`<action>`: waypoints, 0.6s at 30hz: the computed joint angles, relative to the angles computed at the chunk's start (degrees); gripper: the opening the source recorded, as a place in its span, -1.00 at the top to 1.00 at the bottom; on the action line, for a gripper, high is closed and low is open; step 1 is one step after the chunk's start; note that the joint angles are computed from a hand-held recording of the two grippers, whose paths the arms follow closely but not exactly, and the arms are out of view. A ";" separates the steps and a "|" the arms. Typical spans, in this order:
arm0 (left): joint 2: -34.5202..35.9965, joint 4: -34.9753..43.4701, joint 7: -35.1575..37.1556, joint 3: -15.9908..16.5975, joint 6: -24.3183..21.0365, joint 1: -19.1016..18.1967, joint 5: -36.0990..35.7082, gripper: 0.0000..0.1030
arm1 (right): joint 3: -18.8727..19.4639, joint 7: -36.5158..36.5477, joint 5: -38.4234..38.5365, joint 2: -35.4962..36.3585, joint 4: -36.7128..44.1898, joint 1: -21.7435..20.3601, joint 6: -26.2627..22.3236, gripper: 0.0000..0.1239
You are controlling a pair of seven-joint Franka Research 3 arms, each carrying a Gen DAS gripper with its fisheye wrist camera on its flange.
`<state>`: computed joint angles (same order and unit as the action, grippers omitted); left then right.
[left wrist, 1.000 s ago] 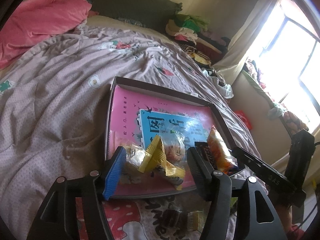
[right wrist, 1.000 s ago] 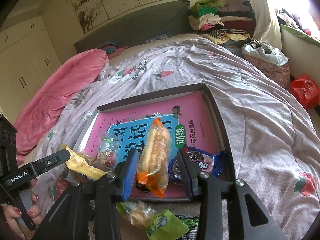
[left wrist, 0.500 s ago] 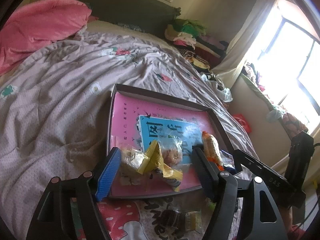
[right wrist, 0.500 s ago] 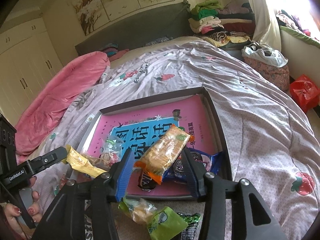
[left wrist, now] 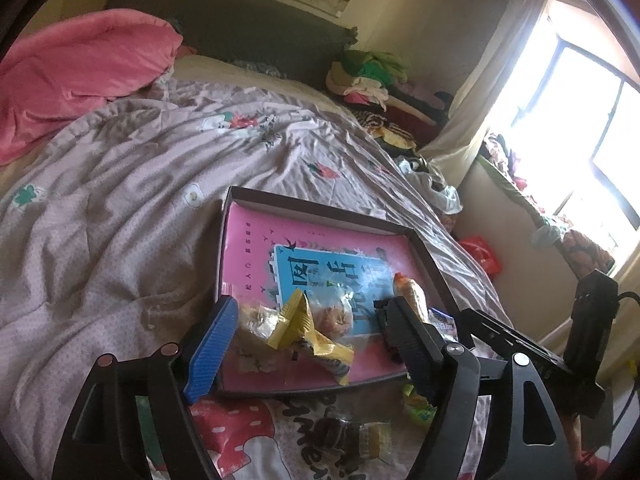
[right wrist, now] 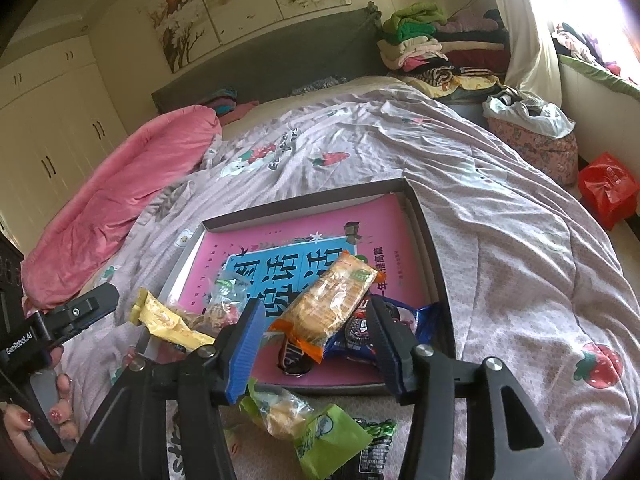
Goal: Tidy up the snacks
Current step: 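Move both open grippers back from the tray toward the snacks on the bedspread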
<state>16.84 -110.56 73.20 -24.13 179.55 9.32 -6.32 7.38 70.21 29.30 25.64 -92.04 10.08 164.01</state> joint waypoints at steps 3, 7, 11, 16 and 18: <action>-0.58 -0.49 0.16 -0.52 0.32 0.41 -0.14 -0.53 | 0.84 -1.23 1.39 -0.94 -1.01 -0.80 0.00 0.11; -1.40 -1.12 1.26 -1.39 0.33 0.90 -0.64 -0.55 | 0.98 -2.64 2.11 -2.26 -2.29 -0.76 0.15 0.09; -2.25 -1.72 1.59 -0.77 0.45 0.05 -0.22 -0.57 | 1.08 -3.80 2.66 -3.25 -3.41 -0.54 0.64 0.01; -3.16 -2.16 2.49 0.35 -0.84 -1.48 -0.43 -0.57 | 1.21 -5.26 3.58 -4.07 -4.29 -0.50 0.57 -0.05; -3.59 -2.24 2.23 2.13 -1.78 -3.29 0.34 -0.57 | 1.24 -5.83 4.02 -4.31 -4.55 -0.53 0.53 -0.05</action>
<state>13.25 -112.79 75.43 -22.01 177.77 6.03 -5.98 8.62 64.38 33.32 21.33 -96.60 9.55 164.54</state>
